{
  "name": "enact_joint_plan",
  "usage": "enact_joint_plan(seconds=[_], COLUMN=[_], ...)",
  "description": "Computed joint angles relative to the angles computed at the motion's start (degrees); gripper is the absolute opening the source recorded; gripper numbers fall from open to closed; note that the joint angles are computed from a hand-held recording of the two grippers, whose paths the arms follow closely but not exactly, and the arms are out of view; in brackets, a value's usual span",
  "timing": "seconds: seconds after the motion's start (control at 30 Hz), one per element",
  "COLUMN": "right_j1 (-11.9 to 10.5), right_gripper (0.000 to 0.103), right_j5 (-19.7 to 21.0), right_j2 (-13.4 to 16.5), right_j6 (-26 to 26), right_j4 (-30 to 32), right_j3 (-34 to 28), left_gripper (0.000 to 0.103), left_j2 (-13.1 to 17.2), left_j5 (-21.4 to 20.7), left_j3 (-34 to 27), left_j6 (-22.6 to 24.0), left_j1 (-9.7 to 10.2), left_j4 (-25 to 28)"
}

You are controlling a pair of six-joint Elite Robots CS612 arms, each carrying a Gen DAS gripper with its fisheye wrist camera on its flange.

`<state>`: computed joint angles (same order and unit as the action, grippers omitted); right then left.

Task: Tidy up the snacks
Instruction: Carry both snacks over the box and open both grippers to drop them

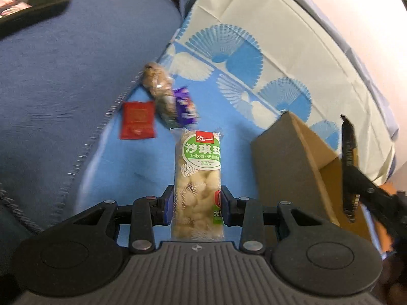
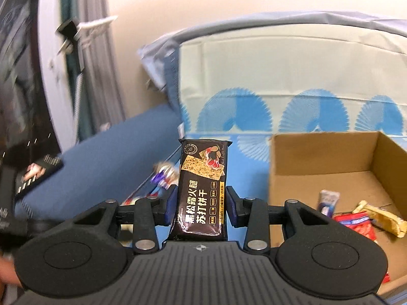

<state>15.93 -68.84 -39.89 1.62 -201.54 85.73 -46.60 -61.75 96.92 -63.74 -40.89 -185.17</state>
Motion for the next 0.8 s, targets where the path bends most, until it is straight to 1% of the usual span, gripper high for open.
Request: enact_joint_plan(seconds=[0.13, 0.27, 0.37, 0.5, 0.6, 0.7, 0.8], right_j1=[-0.5, -1.0, -1.4, -2.0, -2.6, -3.0, -3.2], right_gripper=[0.041, 0.041, 0.041, 0.041, 0.041, 0.041, 0.041], right_j5=[-3.7, -9.6, -14.3, -21.4, -25.0, -27.4, -28.8], right_j2=[0.3, 0.3, 0.3, 0.5, 0.6, 0.8, 1.0], right_j6=[4.7, 8.8, 11.6, 16.2, 20.0, 22.7, 23.7], right_j4=[-0.7, -1.0, -1.3, -1.0, 0.4, 1.4, 1.0], right_j3=[-1.1, -1.3, -1.6, -2.1, -2.3, -2.6, -2.6], left_gripper=[0.040, 0.040, 0.040, 0.040, 0.040, 0.040, 0.040], left_j2=[0.7, 2.3, 3.9, 6.6, 8.8, 11.0, 12.8], left_j5=[-0.8, -1.4, -2.5, -4.3, -5.3, -5.5, -6.1], left_j3=[-4.5, -10.4, -15.2, -21.9, -27.1, -31.9, -35.7], left_j6=[2.8, 6.8, 8.8, 13.0, 16.4, 19.5, 21.3], left_j1=[-0.18, -0.45, -0.61, -0.96, -1.30, -1.72, -1.98], left_j4=[1.5, 2.4, 3.6, 5.2, 7.1, 8.9, 10.1])
